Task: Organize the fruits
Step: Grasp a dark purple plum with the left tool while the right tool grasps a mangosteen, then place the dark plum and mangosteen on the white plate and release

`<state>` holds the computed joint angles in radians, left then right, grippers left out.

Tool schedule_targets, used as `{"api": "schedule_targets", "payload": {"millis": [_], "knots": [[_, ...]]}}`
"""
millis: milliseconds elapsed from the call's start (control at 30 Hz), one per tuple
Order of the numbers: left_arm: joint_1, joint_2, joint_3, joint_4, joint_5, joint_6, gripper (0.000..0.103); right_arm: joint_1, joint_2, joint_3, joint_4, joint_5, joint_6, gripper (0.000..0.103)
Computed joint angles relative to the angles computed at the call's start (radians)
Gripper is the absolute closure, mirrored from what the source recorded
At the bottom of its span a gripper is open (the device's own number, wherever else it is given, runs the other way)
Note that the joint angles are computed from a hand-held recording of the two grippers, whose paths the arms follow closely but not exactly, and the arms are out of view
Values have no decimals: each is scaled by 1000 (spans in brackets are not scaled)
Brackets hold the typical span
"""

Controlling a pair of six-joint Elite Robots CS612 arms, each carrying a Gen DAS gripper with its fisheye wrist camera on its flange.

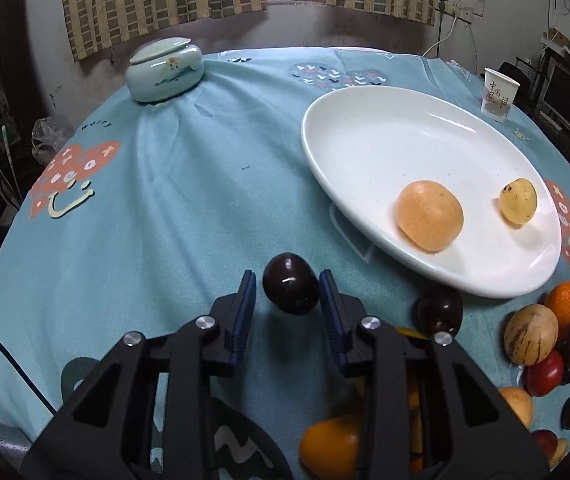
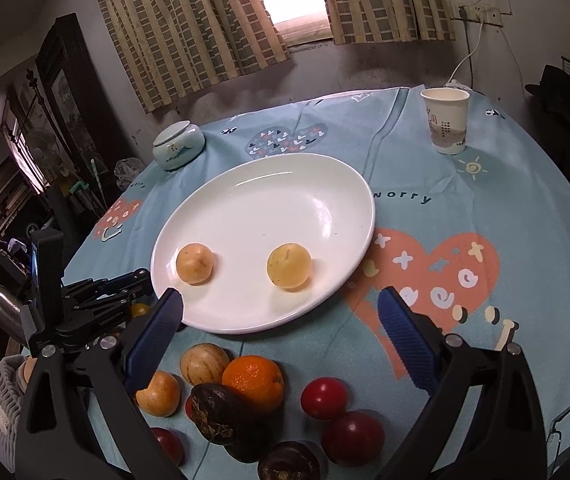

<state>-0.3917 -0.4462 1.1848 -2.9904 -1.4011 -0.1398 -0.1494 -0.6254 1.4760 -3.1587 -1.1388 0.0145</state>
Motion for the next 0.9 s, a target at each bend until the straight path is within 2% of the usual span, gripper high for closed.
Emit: {"api": "schedule_targets", "payload": {"millis": [67, 200, 300, 400, 567, 633, 667, 733, 900], "knots": [[-2, 1, 1, -7, 2, 5, 74, -4, -2, 17, -35, 22, -4, 5], [-7, -4, 13, -16, 24, 1, 75, -6, -15, 70, -106, 48, -12, 5], [-15, -9, 25, -31, 52, 18, 75, 3, -21, 99, -139, 40, -35, 5], [-18, -12, 31, -36, 62, 24, 75, 23, -27, 117, -130, 1, -104, 7], [-16, -13, 30, -23, 62, 6, 75, 57, -29, 143, -90, -101, -203, 35], [-16, -13, 30, -25, 62, 9, 75, 61, -24, 138, -90, -110, -222, 41], [-17, -13, 31, -26, 64, 11, 75, 60, -22, 137, -94, -103, -224, 51], [-17, -13, 31, -28, 64, 10, 75, 61, -19, 134, -102, -111, -230, 57], [-12, -13, 30, -25, 45, -6, 75, 59, -17, 131, -105, -111, -221, 59]]}}
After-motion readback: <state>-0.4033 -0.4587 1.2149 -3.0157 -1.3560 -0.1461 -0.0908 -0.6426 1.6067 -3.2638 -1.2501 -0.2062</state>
